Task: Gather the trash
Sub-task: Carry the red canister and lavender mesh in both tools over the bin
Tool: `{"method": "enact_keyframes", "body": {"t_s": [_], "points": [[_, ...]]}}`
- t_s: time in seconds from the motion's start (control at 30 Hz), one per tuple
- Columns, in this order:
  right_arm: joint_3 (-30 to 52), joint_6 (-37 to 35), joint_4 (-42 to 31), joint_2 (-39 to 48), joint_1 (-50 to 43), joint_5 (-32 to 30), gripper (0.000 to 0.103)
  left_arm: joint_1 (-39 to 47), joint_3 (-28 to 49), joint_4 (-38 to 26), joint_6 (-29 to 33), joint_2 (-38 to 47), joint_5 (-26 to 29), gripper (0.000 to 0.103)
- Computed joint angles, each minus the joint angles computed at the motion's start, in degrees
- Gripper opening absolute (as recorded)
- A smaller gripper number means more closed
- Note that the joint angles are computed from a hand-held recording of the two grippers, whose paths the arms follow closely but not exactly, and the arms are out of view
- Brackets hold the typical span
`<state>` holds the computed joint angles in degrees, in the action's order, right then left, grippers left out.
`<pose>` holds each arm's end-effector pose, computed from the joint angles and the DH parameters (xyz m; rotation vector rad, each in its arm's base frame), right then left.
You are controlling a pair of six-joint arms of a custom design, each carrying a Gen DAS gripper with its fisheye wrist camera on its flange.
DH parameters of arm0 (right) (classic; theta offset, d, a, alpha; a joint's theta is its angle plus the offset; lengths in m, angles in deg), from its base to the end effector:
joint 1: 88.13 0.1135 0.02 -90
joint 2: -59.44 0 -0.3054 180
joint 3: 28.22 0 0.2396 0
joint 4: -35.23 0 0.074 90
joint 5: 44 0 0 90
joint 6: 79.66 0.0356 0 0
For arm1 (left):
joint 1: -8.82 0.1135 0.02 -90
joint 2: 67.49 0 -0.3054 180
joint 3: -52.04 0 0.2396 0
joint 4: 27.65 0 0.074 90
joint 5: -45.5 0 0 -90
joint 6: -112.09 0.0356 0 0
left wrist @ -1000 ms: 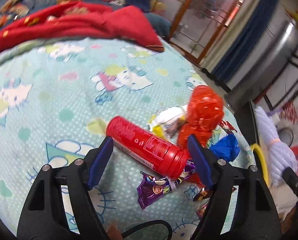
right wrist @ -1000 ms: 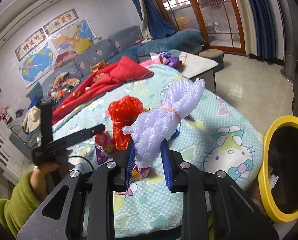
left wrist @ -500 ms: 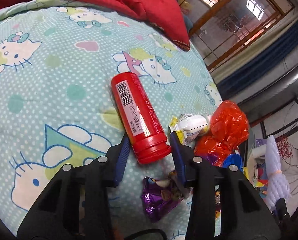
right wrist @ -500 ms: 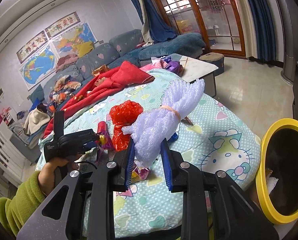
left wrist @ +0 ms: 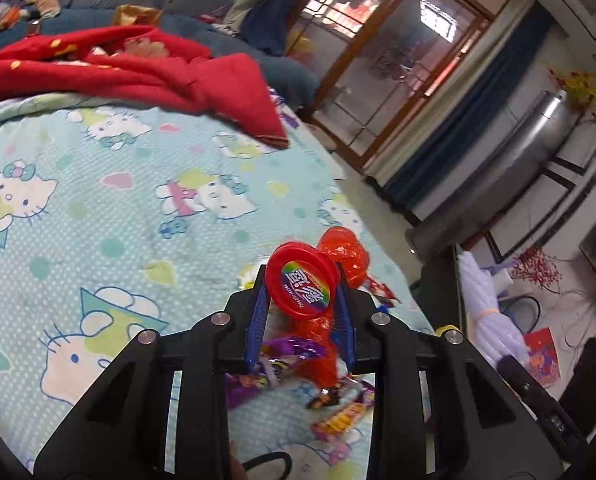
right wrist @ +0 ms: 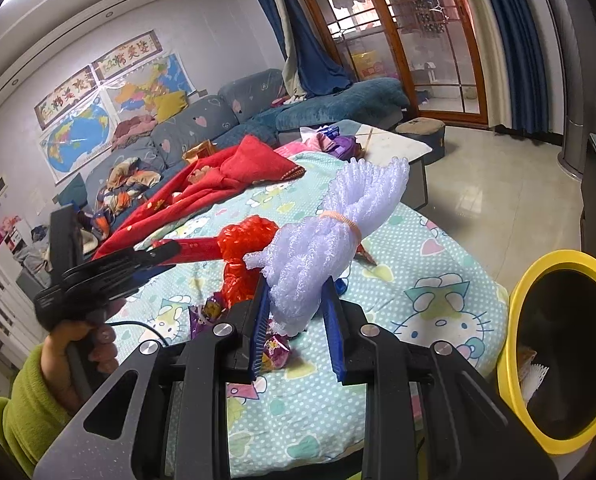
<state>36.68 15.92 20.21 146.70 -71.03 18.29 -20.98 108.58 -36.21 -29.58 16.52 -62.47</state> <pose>0.2922 0.1072 0.2633 -0.4928 2.1843 0.7536 0.2553 -0.1336 0.2433 -0.5901 2.1223 -0.4665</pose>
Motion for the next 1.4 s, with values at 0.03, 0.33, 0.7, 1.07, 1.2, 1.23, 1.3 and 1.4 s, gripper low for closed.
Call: {"method": "enact_keyframes", "body": {"t_s": [0.03,0.33,0.7,1.07,1.2,1.23,1.3,1.4], "points": [[0.20,-0.01,-0.10,0.02,-0.20,0.01,0.025,-0.85,0.28,-0.03,-0.05,-0.28,-0.41,0.023],[-0.13,-0.06,0.15,-1.33,-2.62,-0.88,0.025,-8.30,7.08,-3.78,5.57,-0.75,-8.44,0.023],[-0.49,-1.15,0.15,-2.04,-8.31,-2.75,0.025,-13.29,12.19,-2.71,9.29,3.15,-6.78,0.023],[-1.92,-3.02,0.10,-2.91,-14.42,-3.51,0.025,-17.17,18.95,-2.93,13.26,9.58,-4.59,0.023],[-2.24,-3.61,0.26,-2.89,-17.11,-3.21,0.025,-17.97,21.17,-3.34,14.25,11.88,-3.42,0.023],[-2.39,-3.72,0.36,-2.93,-17.74,-2.98,0.025,-18.20,21.80,-3.42,14.60,12.57,-3.15,0.023],[-2.61,-3.70,0.65,-2.95,-18.77,-2.54,0.025,-18.69,23.03,-3.67,14.96,13.90,-2.71,0.023],[-2.85,-3.84,0.99,-2.66,-20.84,-2.47,0.025,-19.27,24.96,-4.07,15.60,15.80,-1.97,0.023]]}}
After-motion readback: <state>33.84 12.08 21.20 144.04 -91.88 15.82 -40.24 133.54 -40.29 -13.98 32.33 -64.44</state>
